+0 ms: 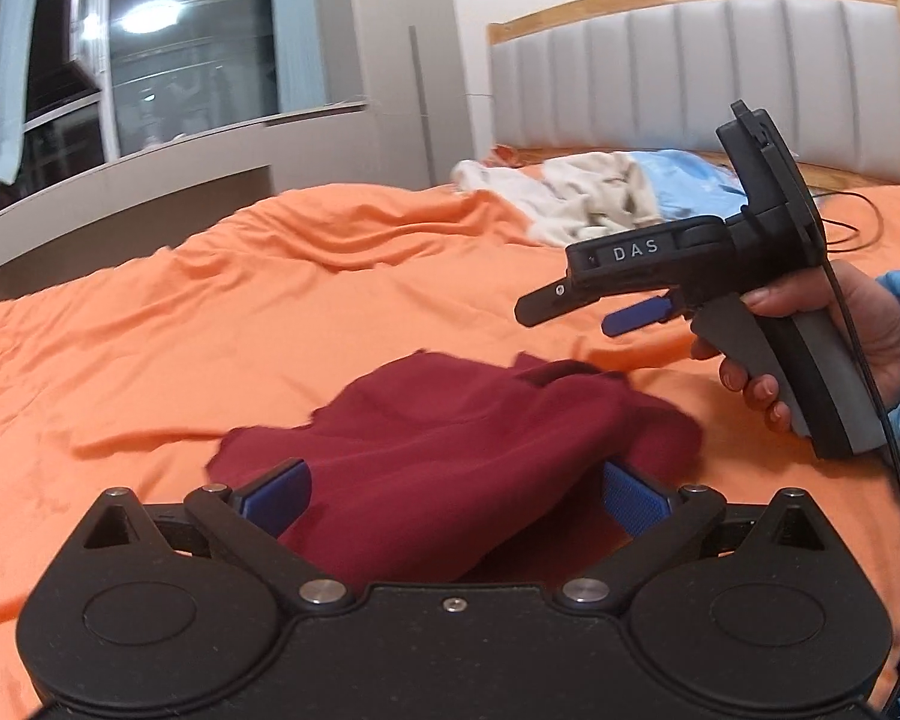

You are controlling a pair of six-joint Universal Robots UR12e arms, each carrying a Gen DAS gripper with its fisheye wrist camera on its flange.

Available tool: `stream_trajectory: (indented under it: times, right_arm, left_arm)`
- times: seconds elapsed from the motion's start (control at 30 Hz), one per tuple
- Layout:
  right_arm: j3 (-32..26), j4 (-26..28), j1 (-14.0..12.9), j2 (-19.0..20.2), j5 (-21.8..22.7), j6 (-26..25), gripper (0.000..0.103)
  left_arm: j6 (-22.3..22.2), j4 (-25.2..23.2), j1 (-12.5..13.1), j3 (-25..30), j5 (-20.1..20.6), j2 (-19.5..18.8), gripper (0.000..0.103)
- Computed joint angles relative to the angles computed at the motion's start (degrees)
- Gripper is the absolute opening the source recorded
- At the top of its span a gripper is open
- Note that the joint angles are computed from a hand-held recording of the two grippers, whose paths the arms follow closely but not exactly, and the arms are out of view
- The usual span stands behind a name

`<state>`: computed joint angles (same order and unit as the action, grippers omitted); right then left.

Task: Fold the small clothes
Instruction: 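Close the right tool on the folded bundle while the left tool grips it too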

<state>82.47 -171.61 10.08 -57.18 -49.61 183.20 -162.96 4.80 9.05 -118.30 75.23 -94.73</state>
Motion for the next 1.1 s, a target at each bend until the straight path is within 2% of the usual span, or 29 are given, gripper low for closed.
stream_trajectory:
  times: [0.07, 0.17, 0.3, 0.5, 0.6, 0.7, 0.9, 0.97, 1.1]
  right_arm:
    - [-1.4, 1.9, 0.2, 0.9, 2.7, -2.4, 0.103]
    - [-1.5, 2.1, 0.1, 1.2, 5.2, -3.2, 0.103]
    - [-0.4, 1.6, 0.4, 0.7, 2.4, -3.9, 0.1]
    - [-0.3, 3.5, 0.8, 0.6, -0.2, -4.5, 0.073]
    - [-0.1, 3.8, 1.0, 0.4, -1.2, -5.4, 0.059]
    - [-0.1, 4.3, 1.1, 0.3, -1.7, -5.6, 0.052]
    - [-0.2, 5.2, 1.1, 0.3, -2.0, -5.1, 0.049]
    - [-0.2, 5.1, 1.1, 0.3, -2.2, -5.0, 0.042]
    - [-0.1, 4.6, 1.2, 0.3, -2.8, -4.6, 0.023]
  left_arm:
    - [-0.8, -0.4, 0.3, -0.1, 0.7, 0.1, 0.102]
    - [-1.3, -0.8, 0.6, -0.2, 1.0, 0.2, 0.102]
    - [0.9, -0.4, 0.0, -0.2, 2.6, -0.1, 0.102]
    - [3.5, 0.3, -0.9, -0.4, 5.1, -0.4, 0.102]
    - [2.5, 0.6, -0.8, -0.3, 4.2, -0.4, 0.102]
    - [1.5, 1.1, -0.5, -0.1, 2.8, -0.5, 0.102]
    - [1.6, 1.1, -0.3, 0.2, -0.3, -0.6, 0.088]
    - [2.1, 1.1, -0.4, 0.2, -1.0, -0.6, 0.082]
    - [4.0, 2.2, -0.7, 0.2, -1.2, -1.0, 0.07]
